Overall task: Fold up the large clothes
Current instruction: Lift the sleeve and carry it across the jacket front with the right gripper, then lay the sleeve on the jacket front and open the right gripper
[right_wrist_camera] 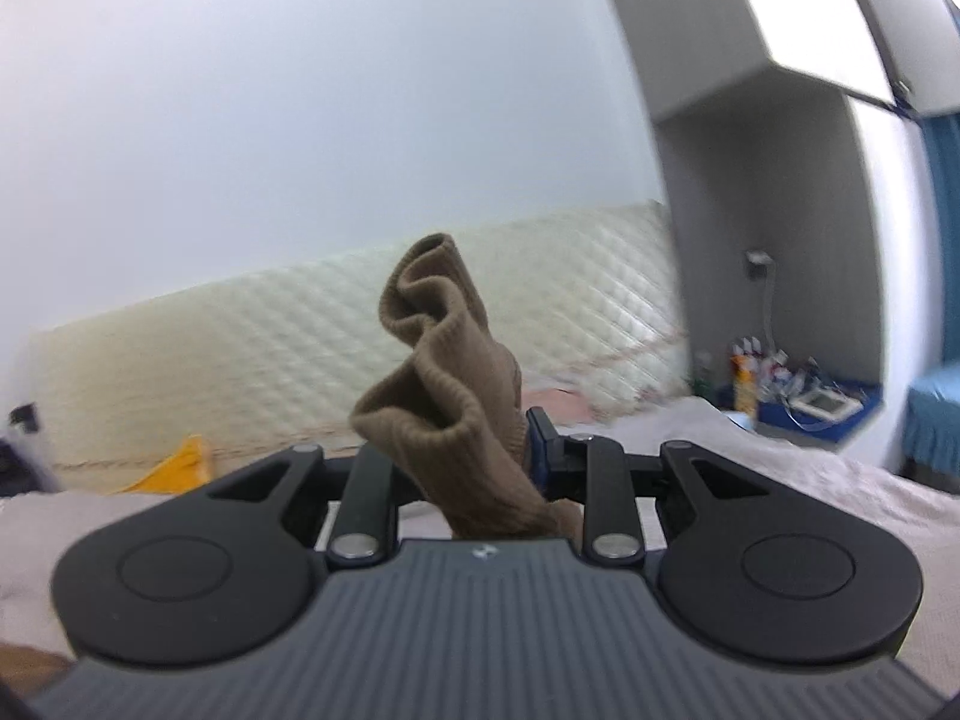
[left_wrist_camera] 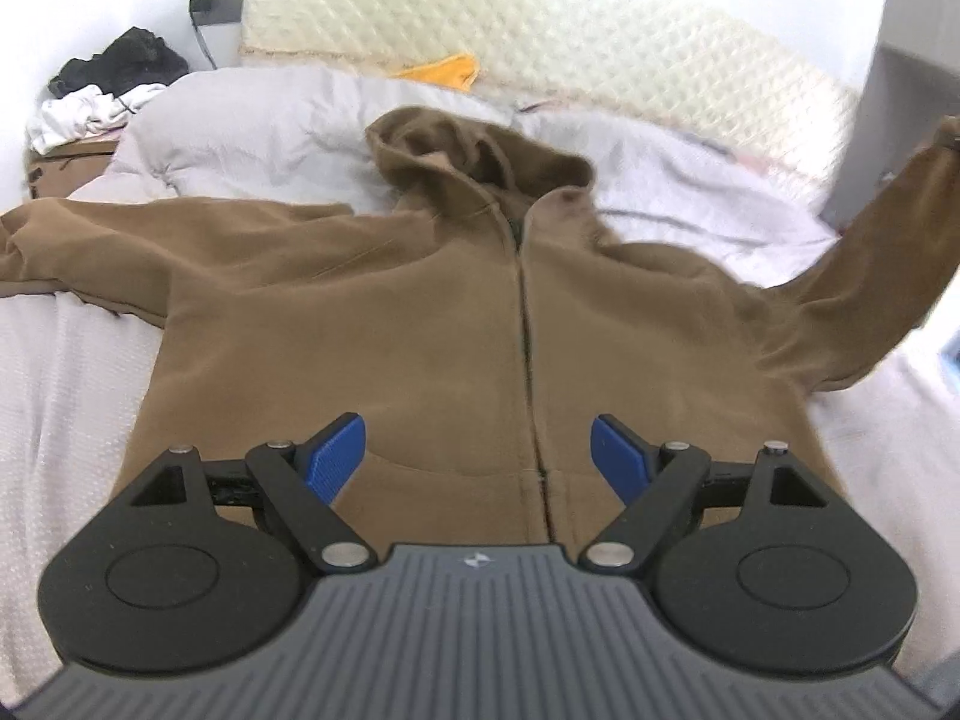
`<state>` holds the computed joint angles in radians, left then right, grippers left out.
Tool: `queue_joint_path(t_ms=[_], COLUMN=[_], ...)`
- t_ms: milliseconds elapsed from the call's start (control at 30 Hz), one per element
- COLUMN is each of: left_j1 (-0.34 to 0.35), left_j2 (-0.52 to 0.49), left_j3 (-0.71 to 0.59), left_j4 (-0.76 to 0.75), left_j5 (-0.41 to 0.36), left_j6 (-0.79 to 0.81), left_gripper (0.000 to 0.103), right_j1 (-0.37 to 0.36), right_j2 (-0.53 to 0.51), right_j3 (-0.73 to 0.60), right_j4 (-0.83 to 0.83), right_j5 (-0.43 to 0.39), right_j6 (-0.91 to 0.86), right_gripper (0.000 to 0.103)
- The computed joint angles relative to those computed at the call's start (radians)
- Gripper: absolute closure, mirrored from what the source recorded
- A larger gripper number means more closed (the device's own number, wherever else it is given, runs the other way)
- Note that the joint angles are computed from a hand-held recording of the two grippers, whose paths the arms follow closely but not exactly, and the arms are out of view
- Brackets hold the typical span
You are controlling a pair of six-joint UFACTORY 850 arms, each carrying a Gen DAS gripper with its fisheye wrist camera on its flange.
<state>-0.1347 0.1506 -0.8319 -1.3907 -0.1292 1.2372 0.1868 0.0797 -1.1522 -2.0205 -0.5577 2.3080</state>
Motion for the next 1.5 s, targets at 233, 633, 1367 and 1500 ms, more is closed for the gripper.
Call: queue_joint_path(t_ms=[233, 633, 1367, 1500], left_j1=[0.087, 0.252, 0.33, 0.353], left_j2=[0.102, 0.19, -0.048, -0.091], left_j3=[0.076, 0.132, 0.041, 0.021], left_j4=[-0.446, -0.731, -0.755, -0.661], left_j5=[-0.108, -0.195, -0.204, -0.269], left_j6=[0.423, 0.569, 0.454, 0.312], left_gripper=[0.017, 0.017, 0.017, 0.017], right_j1=[0.212, 0.507, 0.634, 0.611], right_j2=[0.027, -0.092, -0.511, -0.507], right_j3=[-0.029, -0.097, -0.149, -0.156], right_j4=[0.05, -0.043, 0.04, 0.004], right_j5=[-0.078, -0.037, 0.269, 0.329], right_j6=[-0.148, -0.102, 0.029, 0.085], right_gripper=[0.075, 0.075, 0.073, 0.069])
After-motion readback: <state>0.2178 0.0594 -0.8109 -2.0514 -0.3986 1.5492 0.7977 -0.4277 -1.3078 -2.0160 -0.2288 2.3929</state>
